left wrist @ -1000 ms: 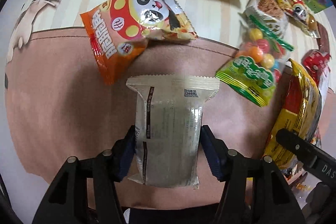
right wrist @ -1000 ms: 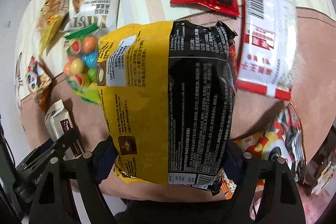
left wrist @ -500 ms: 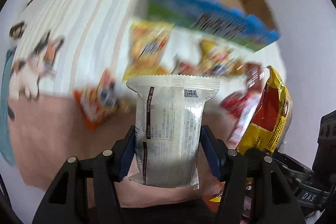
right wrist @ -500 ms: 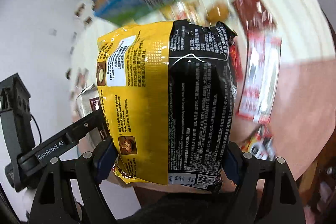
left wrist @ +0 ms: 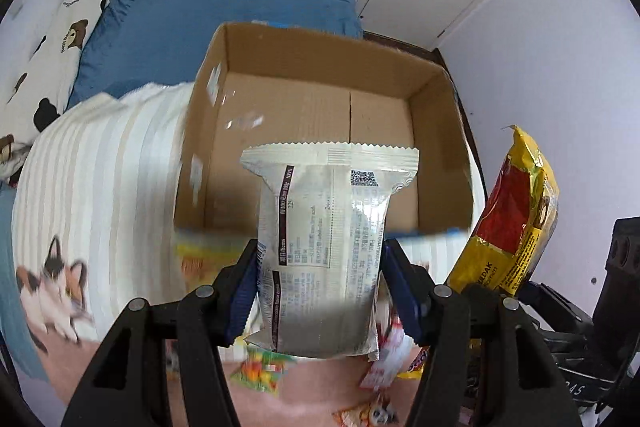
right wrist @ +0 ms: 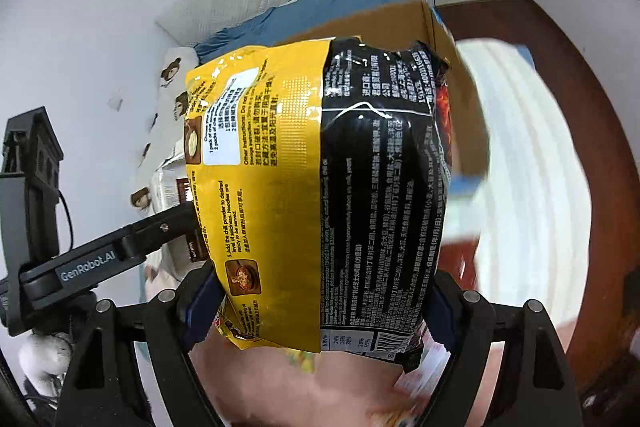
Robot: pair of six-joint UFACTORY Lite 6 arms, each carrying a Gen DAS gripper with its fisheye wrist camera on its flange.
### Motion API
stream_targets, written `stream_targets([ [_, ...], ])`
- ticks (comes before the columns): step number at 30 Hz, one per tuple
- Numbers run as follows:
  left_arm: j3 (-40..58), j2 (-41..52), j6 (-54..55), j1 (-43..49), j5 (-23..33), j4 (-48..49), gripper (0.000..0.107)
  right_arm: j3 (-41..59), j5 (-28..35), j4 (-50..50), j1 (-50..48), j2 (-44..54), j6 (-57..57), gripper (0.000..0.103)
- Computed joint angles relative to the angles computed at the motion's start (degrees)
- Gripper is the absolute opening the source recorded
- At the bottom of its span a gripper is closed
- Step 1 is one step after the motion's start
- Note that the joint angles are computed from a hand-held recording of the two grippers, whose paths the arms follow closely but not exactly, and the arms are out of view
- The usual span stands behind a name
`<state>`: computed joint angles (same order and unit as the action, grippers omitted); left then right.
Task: Organize snacks
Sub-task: 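Carry both packets into the cardboard box and open both tools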
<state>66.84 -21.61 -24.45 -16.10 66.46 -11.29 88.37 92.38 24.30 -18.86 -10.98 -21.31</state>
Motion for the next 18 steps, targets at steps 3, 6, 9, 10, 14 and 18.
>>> stream_targets([
  [3, 6.08, 11.04, 5.7, 4.96, -2.15, -2.84, 0.057, 9.39, -2.9, -2.81, 6.9, 10.44, 4.88, 0.086],
  [6, 10.89, 19.73, 7.88, 7.07, -3.55, -3.56, 0.057, 18.0, -6.3, -6.42, 11.54, 22.4, 7.1, 0.086],
  [9, 15.7, 29.37, 10.37, 8.81, -5.35, -4.32, 0.057, 22.3, -9.27, -8.25, 13.81, 32.23, 8.14, 0.086],
  [10, 17.37, 32.62, 11.12, 9.15, -5.86, -4.43, 0.057, 24.33, -10.04, -9.03, 14.74, 36.02, 8.54, 0.086],
  [14, 22.71, 42.97, 13.22, 10.29, -6.95, -6.28, 0.057, 28.07, -14.29, -12.01, 16.41, 47.1, 8.5, 0.086],
  [18, 29.9, 52.81, 14.85, 10.7, -6.7, -7.07, 0.057, 30.43, -17.63, -14.05, 17.16, 54.42, 8.58, 0.086],
])
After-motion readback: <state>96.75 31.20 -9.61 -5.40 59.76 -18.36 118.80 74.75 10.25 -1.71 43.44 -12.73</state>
